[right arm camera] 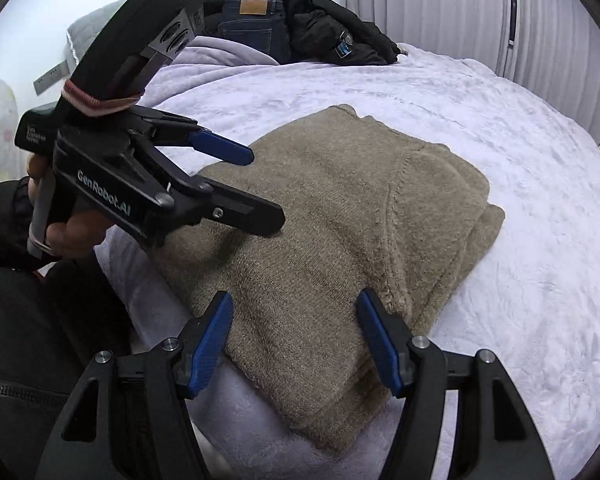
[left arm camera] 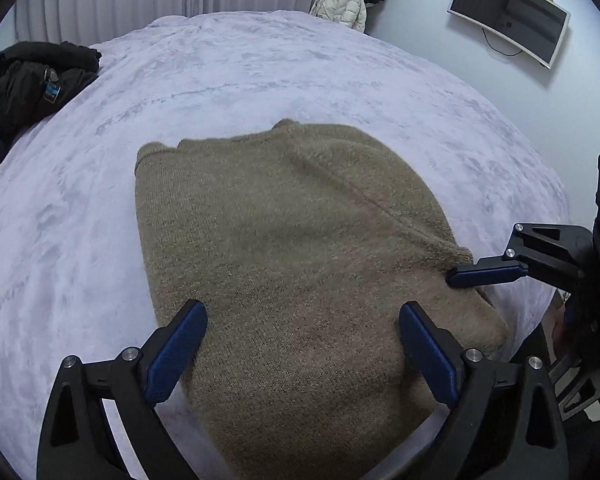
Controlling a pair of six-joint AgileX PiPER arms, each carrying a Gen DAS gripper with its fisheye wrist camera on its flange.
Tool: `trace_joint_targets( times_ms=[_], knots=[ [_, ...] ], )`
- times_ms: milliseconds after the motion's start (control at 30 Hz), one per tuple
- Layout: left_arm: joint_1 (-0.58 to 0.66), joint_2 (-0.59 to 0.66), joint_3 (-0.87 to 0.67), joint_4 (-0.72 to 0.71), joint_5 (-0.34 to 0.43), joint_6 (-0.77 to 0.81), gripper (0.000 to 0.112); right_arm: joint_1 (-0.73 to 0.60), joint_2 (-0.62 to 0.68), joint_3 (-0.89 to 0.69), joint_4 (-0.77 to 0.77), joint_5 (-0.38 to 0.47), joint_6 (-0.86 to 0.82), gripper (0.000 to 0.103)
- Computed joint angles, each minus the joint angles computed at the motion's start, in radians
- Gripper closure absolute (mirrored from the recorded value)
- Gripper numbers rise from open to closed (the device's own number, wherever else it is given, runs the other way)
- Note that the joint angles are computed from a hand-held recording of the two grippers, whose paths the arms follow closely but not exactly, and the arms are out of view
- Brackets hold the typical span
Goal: Fold small clothes
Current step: 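Press and smooth the folded sweater flat with both open tools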
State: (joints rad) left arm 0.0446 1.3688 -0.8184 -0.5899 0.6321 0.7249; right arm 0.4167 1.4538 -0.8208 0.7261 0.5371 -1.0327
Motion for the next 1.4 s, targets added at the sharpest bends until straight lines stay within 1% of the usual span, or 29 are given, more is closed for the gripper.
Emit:
trace_joint_targets(
  times_ms=[33, 67, 100, 167, 200, 233, 300, 367, 433, 467, 500, 533, 600, 667, 733, 800, 833, 900, 1000, 1033, 1133, 1167, 1233, 1300, 1400],
  knots=[
    [0.019, -0.015, -0.021, -0.036, 0.024, 0.039, 0.015, -0.013, -0.010, -0.030, -0.020, 0.050, 0.015, 0.035],
    [0.030, -0.017, -0.048, -0.054, 0.037, 0.055, 0.015, -0.033, -0.025, -0.052, -0.006, 0.089, -0.009, 0.035],
    [0.036, -0.002, -0.083, -0.060, 0.048, 0.057, 0.015, -0.060, -0.039, -0.072, 0.036, 0.119, -0.069, 0.034],
    [0.040, 0.077, -0.178, -0.068, 0.081, 0.051, 0.015, -0.106, -0.029, -0.130, 0.103, 0.156, -0.175, 0.023],
    [0.036, 0.129, -0.228, -0.057, 0.096, 0.036, 0.015, -0.125, 0.003, -0.174, 0.125, 0.182, -0.215, 0.023],
    [0.021, 0.185, -0.282, -0.015, 0.106, -0.013, 0.015, -0.141, 0.061, -0.240, 0.123, 0.225, -0.228, 0.023],
    [-0.014, 0.276, -0.375, 0.087, 0.120, -0.102, 0.015, -0.148, 0.184, -0.379, 0.077, 0.288, -0.192, 0.023],
    [-0.035, 0.326, -0.407, 0.162, 0.091, -0.147, 0.015, -0.142, 0.300, -0.507, 0.018, 0.336, -0.143, 0.023],
    [-0.039, 0.392, -0.451, 0.220, 0.114, -0.202, 0.015, -0.119, 0.394, -0.605, -0.104, 0.333, -0.051, 0.023],
    [-0.035, 0.414, -0.453, 0.230, 0.119, -0.204, 0.012, -0.114, 0.431, -0.626, -0.141, 0.325, -0.028, 0.023],
    [-0.033, 0.428, -0.448, 0.230, 0.115, -0.201, 0.010, -0.126, 0.466, -0.647, -0.137, 0.341, -0.035, 0.023],
    [-0.029, 0.424, -0.431, 0.211, 0.097, -0.181, 0.010, -0.145, 0.482, -0.649, -0.094, 0.353, -0.065, 0.023],
    [-0.039, 0.411, -0.415, 0.217, 0.078, -0.178, 0.010, -0.176, 0.497, -0.634, -0.024, 0.358, -0.113, 0.022],
    [-0.047, 0.411, -0.426, 0.239, 0.089, -0.194, 0.010, -0.190, 0.483, -0.596, 0.014, 0.338, -0.160, 0.022],
    [-0.050, 0.417, -0.461, 0.261, 0.111, -0.212, 0.010, -0.188, 0.472, -0.595, 0.002, 0.337, -0.155, 0.022],
    [-0.053, 0.417, -0.495, 0.293, 0.107, -0.228, 0.010, -0.178, 0.464, -0.626, -0.036, 0.372, -0.135, 0.022],
    [-0.054, 0.424, -0.522, 0.305, 0.113, -0.231, 0.010, -0.186, 0.467, -0.649, -0.031, 0.407, -0.154, 0.022],
    [-0.051, 0.459, -0.597, 0.332, 0.140, -0.253, 0.010, -0.167, 0.478, -0.698, -0.031, 0.439, -0.158, 0.022],
    [-0.047, 0.534, -0.707, 0.385, 0.181, -0.306, 0.010, -0.122, 0.559, -0.843, -0.097, 0.500, -0.111, 0.022],
    [-0.056, 0.565, -0.739, 0.431, 0.191, -0.342, 0.010, -0.104, 0.596, -0.900, -0.131, 0.524, -0.088, 0.022],
    [-0.090, 0.624, -0.744, 0.568, 0.168, -0.423, 0.010, -0.052, 0.706, -1.042, -0.228, 0.572, -0.024, 0.021],
    [-0.090, 0.628, -0.727, 0.568, 0.149, -0.421, 0.010, -0.057, 0.740, -1.089, -0.215, 0.602, -0.023, 0.018],
    [-0.076, 0.619, -0.702, 0.533, 0.126, -0.400, 0.010, -0.080, 0.787, -1.155, -0.195, 0.666, -0.003, 0.018],
    [-0.071, 0.615, -0.700, 0.517, 0.130, -0.387, 0.010, -0.115, 0.790, -1.147, -0.161, 0.676, -0.025, 0.018],
    [-0.075, 0.608, -0.693, 0.528, 0.130, -0.380, 0.010, -0.157, 0.741, -1.065, -0.146, 0.657, -0.071, 0.018]
  ],
)
